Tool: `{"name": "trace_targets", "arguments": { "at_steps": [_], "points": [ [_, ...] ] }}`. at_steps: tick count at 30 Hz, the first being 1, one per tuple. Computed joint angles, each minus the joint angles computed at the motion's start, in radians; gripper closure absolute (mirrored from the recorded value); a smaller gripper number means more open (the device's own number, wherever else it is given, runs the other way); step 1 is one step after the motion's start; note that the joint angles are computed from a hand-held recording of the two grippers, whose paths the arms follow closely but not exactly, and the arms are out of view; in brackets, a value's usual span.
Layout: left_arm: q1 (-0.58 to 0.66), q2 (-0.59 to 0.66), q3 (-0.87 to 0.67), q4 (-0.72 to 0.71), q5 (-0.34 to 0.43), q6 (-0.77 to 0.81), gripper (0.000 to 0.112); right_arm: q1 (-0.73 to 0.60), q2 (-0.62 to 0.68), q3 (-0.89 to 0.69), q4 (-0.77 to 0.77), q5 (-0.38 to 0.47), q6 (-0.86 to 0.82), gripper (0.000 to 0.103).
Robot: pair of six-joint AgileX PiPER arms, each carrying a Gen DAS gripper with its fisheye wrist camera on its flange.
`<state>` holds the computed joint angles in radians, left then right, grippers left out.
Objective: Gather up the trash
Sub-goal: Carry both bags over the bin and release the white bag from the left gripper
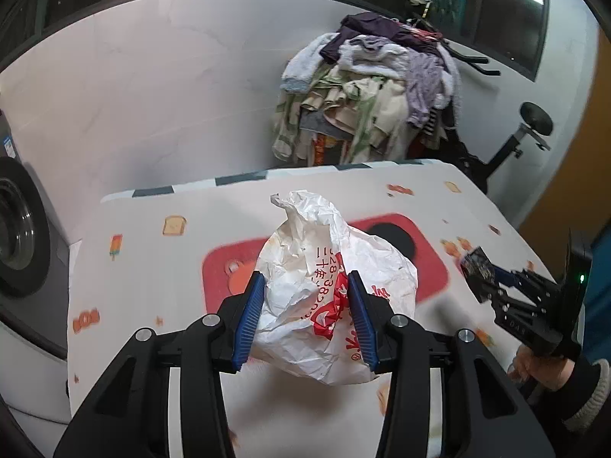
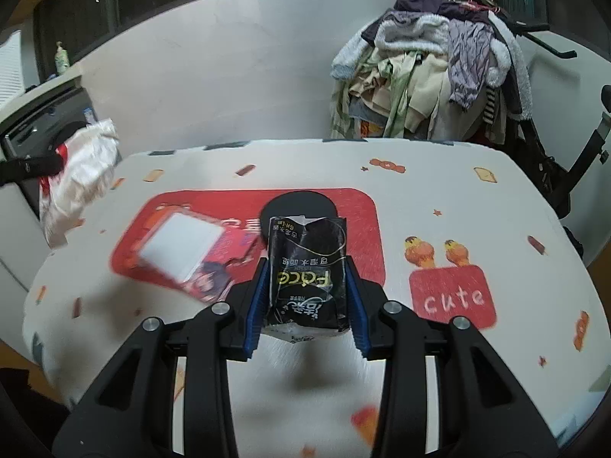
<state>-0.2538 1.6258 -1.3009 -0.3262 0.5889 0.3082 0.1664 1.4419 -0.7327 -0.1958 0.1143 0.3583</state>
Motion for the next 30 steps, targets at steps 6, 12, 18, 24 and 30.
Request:
{"name": "trace_targets", "arguments": {
  "at_steps": [6, 12, 18, 24, 30],
  "points": [
    [-0.04, -0.233, 0.246, -0.028, -0.018, 0.017, 0.069, 0.103, -0.228, 0.101, -0.18, 0.11, 0.224, 0.063],
    [-0.119, -0.428, 0.464, 0.009, -0.041, -0.04, 0.069, 0.278, -0.416, 0.175, -0.345, 0.249, 0.444, 0.063],
    [-0.259, -0.594, 0.661, 0.133, -0.061, -0.212, 0.068, 0.538, -0.52, 0.221, -0.522, 0.419, 0.703, 0.063],
    [-0.44, -0.678, 0.819, 0.323, -0.09, -0.477, 0.068, 0.75, -0.557, 0.248, -0.607, 0.545, 0.874, 0.063],
    [-0.604, -0.675, 0.923, 0.463, -0.124, -0.712, 0.067, 0.86, -0.553, 0.277, -0.636, 0.588, 0.981, 0.063]
  ]
}}
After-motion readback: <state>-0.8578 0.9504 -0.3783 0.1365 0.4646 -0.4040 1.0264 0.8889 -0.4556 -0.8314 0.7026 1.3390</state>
